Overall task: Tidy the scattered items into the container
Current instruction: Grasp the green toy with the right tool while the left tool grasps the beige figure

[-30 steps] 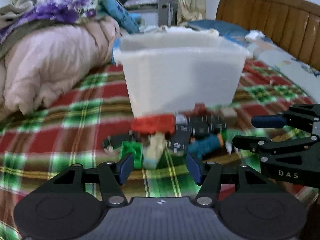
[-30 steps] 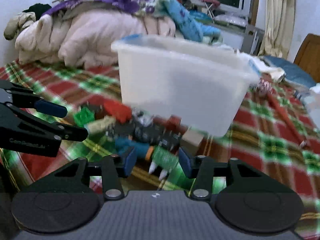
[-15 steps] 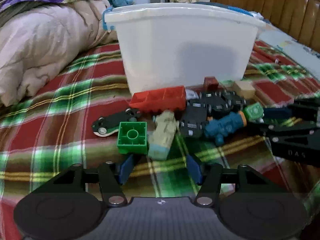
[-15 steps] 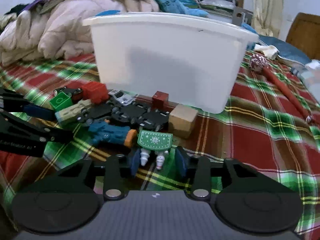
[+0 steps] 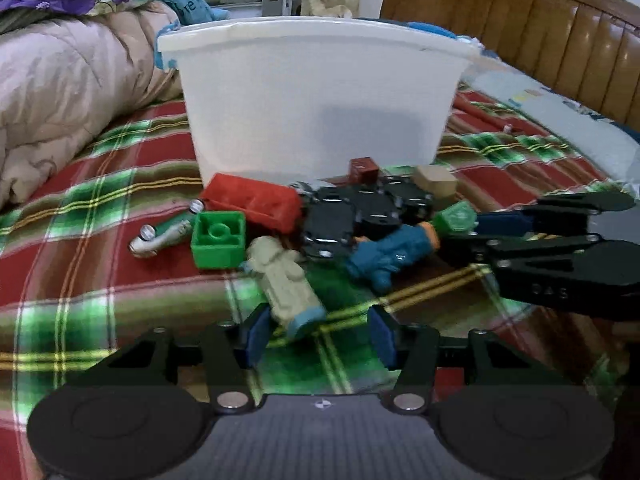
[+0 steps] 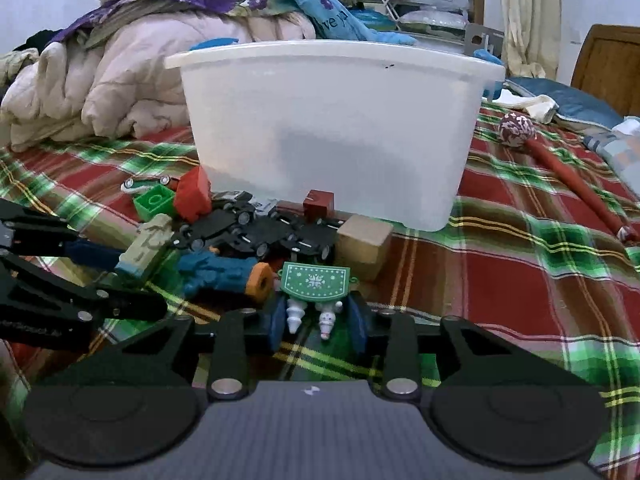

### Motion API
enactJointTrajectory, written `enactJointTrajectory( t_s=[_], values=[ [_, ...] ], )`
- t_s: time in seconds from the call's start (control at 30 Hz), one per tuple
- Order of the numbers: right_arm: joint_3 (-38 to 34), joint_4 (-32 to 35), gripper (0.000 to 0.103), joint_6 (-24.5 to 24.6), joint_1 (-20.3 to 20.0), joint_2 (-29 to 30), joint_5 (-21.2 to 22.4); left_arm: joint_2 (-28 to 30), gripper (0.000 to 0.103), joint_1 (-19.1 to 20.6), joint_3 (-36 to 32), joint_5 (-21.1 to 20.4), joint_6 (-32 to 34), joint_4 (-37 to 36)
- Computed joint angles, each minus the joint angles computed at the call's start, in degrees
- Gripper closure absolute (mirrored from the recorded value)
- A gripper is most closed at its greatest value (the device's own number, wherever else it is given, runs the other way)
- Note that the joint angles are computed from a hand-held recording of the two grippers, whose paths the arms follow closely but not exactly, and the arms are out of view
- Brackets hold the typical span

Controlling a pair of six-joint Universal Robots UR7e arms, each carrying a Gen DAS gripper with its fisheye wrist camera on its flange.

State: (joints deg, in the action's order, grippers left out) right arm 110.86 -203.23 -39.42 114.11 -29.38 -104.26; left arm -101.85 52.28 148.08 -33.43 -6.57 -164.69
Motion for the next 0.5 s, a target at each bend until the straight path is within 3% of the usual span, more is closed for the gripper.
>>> enactJointTrajectory(
  t_s=[0.13, 0.17, 0.33, 0.4, 0.5],
  values=[
    [-1.02, 0.5, 0.064, 1.55, 0.51, 0.25, -1.55, 1.21, 0.048, 0.59, -1.0, 1.02, -2.98, 0.33],
    [-1.4, 0.51, 0.059, 2.14, 0.69, 0.42, -2.04, 1.58, 0.048, 0.71, -1.72, 1.73, -4.72, 1.48],
    [-2.56, 0.9, 0.059, 3.98, 1.21, 1.2, -3.97, 4.0, 0.048, 1.03, -4.19, 5.59, -11.62, 4.73],
    [-2.58, -0.13, 0.059, 3.54, 1.36, 1.71, -4.57, 3.31, 0.069, 0.9, -4.3, 6.45, -14.32, 7.22],
    [-2.6, -0.71, 0.065, 2.66, 1.68, 2.16, -5.57, 0.71, 0.073, 0.54, -4.45, 5.85, -17.86, 12.56]
  ],
)
